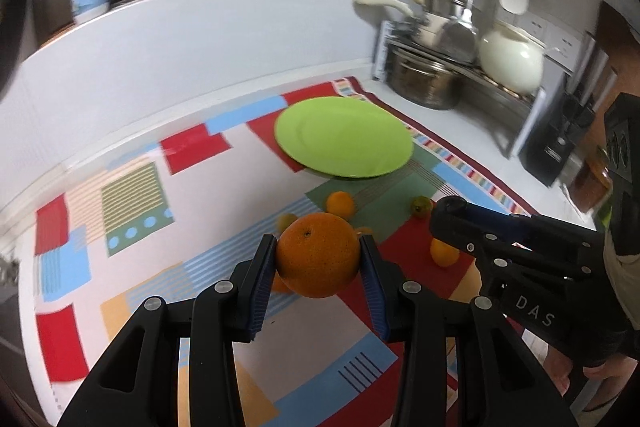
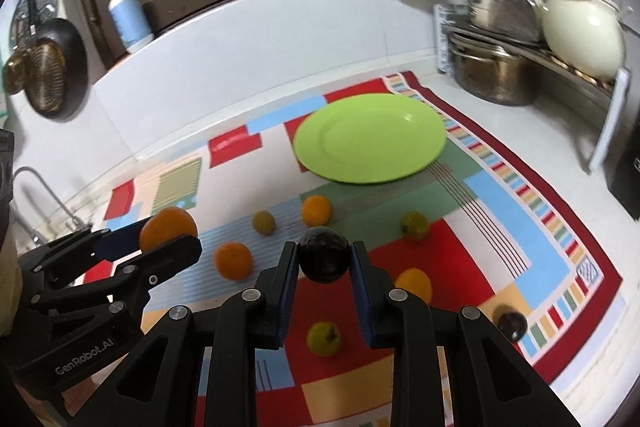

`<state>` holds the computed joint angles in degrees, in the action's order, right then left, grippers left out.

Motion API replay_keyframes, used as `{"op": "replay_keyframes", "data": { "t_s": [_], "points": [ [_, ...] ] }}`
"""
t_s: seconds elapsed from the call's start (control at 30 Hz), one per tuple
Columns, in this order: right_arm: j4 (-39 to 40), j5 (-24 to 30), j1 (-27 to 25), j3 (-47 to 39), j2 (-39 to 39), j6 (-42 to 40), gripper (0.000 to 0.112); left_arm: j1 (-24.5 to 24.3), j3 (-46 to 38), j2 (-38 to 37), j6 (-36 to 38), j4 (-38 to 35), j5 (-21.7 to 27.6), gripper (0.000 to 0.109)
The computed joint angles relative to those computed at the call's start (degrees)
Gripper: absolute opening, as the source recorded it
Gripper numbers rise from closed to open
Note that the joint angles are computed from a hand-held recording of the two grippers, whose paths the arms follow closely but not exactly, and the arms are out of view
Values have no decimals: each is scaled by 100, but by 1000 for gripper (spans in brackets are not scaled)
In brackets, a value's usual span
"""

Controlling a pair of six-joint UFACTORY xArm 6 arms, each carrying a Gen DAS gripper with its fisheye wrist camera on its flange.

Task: Organize fruits
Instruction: 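Carry the orange with the left gripper while the right gripper carries the plum to the plate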

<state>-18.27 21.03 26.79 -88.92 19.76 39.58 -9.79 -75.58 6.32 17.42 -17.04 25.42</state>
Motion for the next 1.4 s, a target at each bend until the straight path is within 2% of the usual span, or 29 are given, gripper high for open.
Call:
{"op": "replay_keyframes", "data": {
  "t_s": [0.3, 0.6, 0.73, 1.03, 1.17, 1.4],
  "points": [
    [1607, -249, -30, -168, 111, -2011, 27, -96, 301, -413, -1877, 1642, -119, 41],
    [2896, -441, -136, -90, -39, -3358, 27, -301, -80, -324, -2457, 2333, 27, 41],
    [2867, -365, -218, -244, 24, -3354, 27, -338, -451, -13, -2298, 2248, 24, 41],
    [2305, 19, -393, -864, 409, -2880, 27, -323, -1616, 961, -1132, 1255, 274, 41],
    [1839, 273, -461, -1337, 690, -2591, 27, -283, -2350, 1515, -632, 875, 603, 41],
    [1748, 1135, -616, -2854, 1603, -2705, 27, -189, -4247, 2798, -101, 535, 1511, 41]
  ]
}}
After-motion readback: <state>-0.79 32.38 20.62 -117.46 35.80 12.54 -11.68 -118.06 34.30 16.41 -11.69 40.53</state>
